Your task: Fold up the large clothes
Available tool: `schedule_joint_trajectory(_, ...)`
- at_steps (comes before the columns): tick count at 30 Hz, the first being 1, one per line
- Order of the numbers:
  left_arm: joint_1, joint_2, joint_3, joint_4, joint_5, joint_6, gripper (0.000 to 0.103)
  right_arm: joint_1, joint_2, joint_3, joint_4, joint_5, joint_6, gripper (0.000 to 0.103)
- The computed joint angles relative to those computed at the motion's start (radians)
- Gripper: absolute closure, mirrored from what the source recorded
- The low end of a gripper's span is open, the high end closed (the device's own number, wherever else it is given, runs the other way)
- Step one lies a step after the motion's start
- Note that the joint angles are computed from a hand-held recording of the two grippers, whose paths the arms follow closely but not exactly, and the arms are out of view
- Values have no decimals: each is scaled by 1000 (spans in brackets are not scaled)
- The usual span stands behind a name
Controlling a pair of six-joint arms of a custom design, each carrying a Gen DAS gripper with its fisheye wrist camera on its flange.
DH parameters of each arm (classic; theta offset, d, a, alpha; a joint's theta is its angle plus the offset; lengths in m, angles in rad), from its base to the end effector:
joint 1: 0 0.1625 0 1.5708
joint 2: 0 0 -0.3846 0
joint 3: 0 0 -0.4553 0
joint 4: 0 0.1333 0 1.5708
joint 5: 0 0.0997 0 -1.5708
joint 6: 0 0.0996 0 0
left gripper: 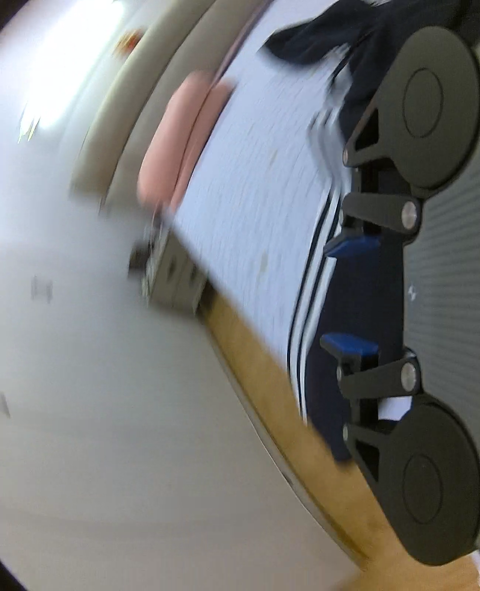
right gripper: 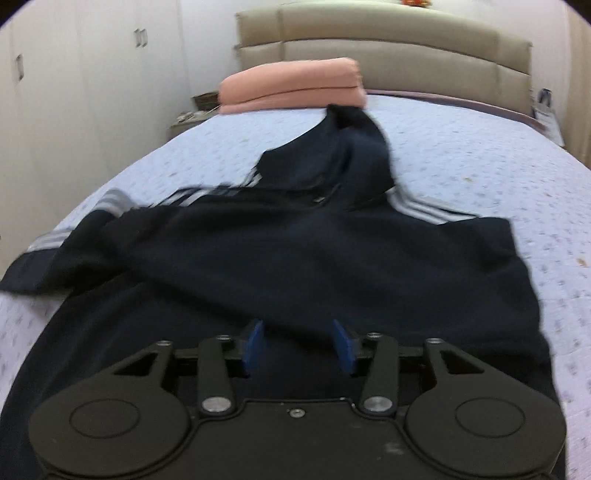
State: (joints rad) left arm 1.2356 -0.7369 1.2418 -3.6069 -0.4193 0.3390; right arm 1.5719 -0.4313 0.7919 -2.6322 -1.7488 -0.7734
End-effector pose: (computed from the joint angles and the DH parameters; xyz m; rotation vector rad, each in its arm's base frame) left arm -0.0276 -0.7610 0.2987 -0.3959 1.7646 -1.4729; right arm 0.1167 -0.9147 0.1520 0.9056 -2.4456 0.7949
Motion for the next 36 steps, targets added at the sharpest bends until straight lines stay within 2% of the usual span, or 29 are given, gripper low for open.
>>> schedule_joint_trajectory(1, 9, -41, 37, 10, 26, -53, 53, -2, 1, 9, -9, 2, -7, 19)
schedule_joint_trajectory(3, 38, -120, 105, 94, 43, -189, 53, -18, 2, 35, -47, 36, -33, 17)
schedule_joint_trajectory(5, 75, -193, 164, 239, 24, -370, 50, -29, -6, 56, -38, 52, -17, 17)
schedule_joint_trajectory(7, 113, -248, 199, 368, -30, -551, 41, -45, -13, 82, -57, 81, -7, 15)
schedule_joint_trajectory(9, 147, -294, 236, 422, -108, -675, 34, -43, -17, 86, -60, 87, -1, 15)
schedule_joint_trajectory(11, 189, -315, 246, 470, -200, -800, 34, -43, -16, 87, -66, 88, -8, 14)
schedule_joint_trajectory(14, 234, -306, 242, 478, -284, -902, 34, -43, -10, 88, -74, 85, -23, 11)
schedule_joint_trajectory(17, 262, -297, 248, 418, -353, -944, 35, -44, -4, 84, -77, 87, -29, 10)
schedule_joint_trajectory(18, 268, -284, 237, 398, -364, -940, 36, -47, -7, 90, -79, 90, -30, 9)
schedule_joint_trajectory(19, 272, -281, 239, 374, -372, -930, 44, -47, -7, 89, -78, 92, -30, 9)
schedule_joint_trajectory(20, 271, -272, 236, 345, -367, -911, 56, -48, -7, 89, -78, 93, -30, 9)
schedule_joint_trajectory(21, 268, -256, 220, 325, -346, -887, 65, -48, -8, 91, -79, 93, -31, 8)
schedule_joint_trajectory(22, 258, -246, 217, 287, -305, -843, 88, -48, -8, 91, -79, 92, -31, 8)
schedule_joint_trajectory(26, 200, -182, 152, 88, -190, -547, 91, -49, -7, 85, -68, 97, -28, 6)
schedule_joint_trajectory(29, 137, -146, 107, -37, -157, -314, 92, -51, -8, 85, -65, 104, -26, 5)
schedule_joint_trajectory(32, 73, -98, 52, -121, -191, -103, 92, -53, -10, 86, -62, 111, -21, 5)
schedule_joint_trajectory(36, -11, -17, -21, -79, -319, 34, 92, -54, -14, 89, -61, 117, -8, 5)
